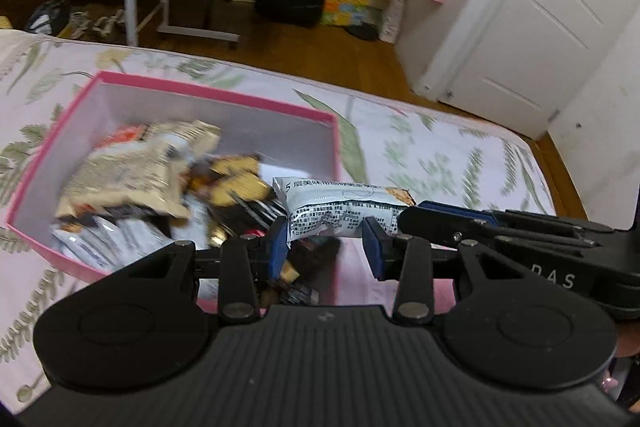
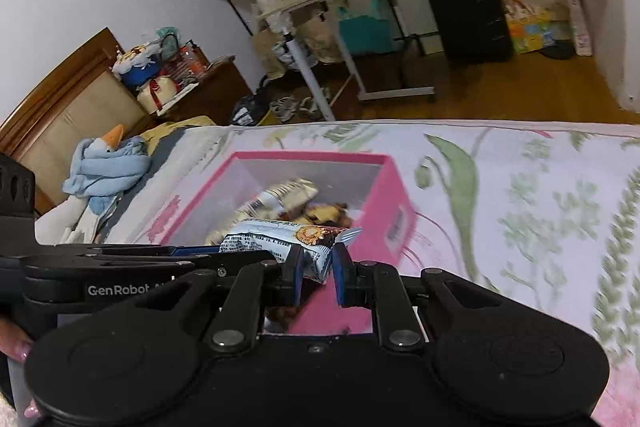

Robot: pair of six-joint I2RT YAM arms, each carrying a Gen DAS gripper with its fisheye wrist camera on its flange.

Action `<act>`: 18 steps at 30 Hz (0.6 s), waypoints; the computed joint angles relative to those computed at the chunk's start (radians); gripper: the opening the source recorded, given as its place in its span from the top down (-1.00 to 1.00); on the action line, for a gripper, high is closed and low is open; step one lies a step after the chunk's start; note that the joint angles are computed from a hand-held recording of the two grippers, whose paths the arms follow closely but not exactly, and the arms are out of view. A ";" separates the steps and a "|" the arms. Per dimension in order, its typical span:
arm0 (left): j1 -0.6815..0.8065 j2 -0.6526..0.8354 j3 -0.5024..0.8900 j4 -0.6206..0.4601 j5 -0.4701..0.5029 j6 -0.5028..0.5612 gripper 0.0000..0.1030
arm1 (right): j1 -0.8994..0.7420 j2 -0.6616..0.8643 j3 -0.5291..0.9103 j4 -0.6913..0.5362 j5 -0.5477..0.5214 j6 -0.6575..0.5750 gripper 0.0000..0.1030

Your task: Organize snacks

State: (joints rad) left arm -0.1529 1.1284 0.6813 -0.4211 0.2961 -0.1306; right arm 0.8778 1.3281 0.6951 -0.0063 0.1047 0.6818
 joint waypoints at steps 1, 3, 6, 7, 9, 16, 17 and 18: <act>0.018 0.015 0.008 0.010 0.002 0.007 0.25 | -0.006 0.024 0.015 0.010 -0.011 0.000 0.62; 0.033 0.047 0.017 0.040 -0.014 0.009 0.16 | -0.032 0.088 0.052 0.048 -0.050 0.005 0.61; 0.024 0.106 0.021 0.116 -0.080 0.015 0.00 | -0.064 0.196 0.089 0.142 -0.071 0.012 0.56; 0.017 0.137 0.029 0.135 -0.105 0.043 -0.10 | -0.068 0.231 0.101 0.167 -0.068 0.016 0.56; 0.032 0.195 0.073 0.091 -0.079 0.063 -0.12 | -0.095 0.295 0.138 0.150 -0.108 0.033 0.55; 0.067 0.153 0.028 0.078 -0.017 0.090 -0.14 | -0.057 0.193 0.050 0.101 -0.043 0.080 0.53; 0.074 0.136 0.021 0.063 0.003 0.091 -0.13 | -0.046 0.156 0.028 0.088 -0.030 0.089 0.52; 0.081 0.107 0.009 0.042 0.021 0.092 -0.13 | -0.031 0.115 0.007 0.072 -0.014 0.102 0.51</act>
